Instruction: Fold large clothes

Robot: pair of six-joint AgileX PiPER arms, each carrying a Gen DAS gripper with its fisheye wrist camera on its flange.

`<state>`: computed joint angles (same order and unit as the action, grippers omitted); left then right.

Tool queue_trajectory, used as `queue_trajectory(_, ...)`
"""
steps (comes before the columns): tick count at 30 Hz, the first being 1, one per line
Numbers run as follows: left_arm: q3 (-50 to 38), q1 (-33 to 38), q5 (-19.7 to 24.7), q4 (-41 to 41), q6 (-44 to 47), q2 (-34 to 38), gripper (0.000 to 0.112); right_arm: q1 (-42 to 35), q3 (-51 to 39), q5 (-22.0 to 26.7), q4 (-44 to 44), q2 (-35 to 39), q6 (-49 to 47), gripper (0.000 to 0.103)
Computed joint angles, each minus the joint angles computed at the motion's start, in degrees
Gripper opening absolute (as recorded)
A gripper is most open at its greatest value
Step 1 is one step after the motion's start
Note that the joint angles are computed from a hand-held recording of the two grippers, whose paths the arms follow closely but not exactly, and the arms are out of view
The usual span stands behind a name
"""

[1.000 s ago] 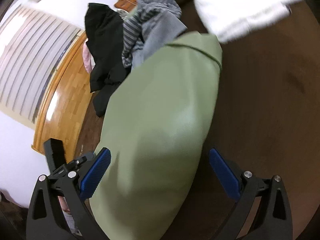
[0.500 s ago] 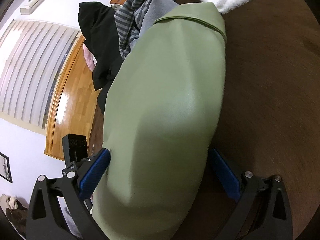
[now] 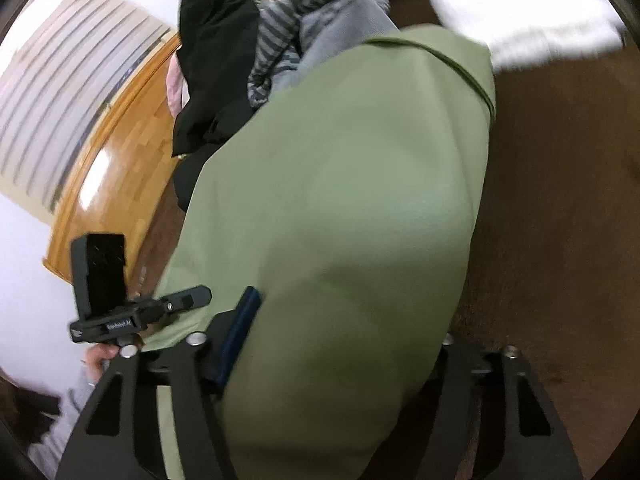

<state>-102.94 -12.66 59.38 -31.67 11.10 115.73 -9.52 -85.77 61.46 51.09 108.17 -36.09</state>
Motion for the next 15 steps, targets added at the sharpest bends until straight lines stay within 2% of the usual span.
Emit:
queue_trajectory(5,-3.1,-6.9,-2.0,15.4,-8.4,-1.5,0.02,0.4,3.4,-2.8,0.5,-3.8,-3.5,0.045)
queue_trajectory(8,-0.6,-7.8,-3.7,18.8,-10.2,-3.6,0.018,0.5,5.5,-4.2,0.8,-6.1,-5.1,0.042)
queue_trajectory(15,5.1,-9.9,-7.5,19.9,-11.4,-8.8,0.015,-0.1,7.2,-4.0,-0.9,-11.3,-5.4,0.037)
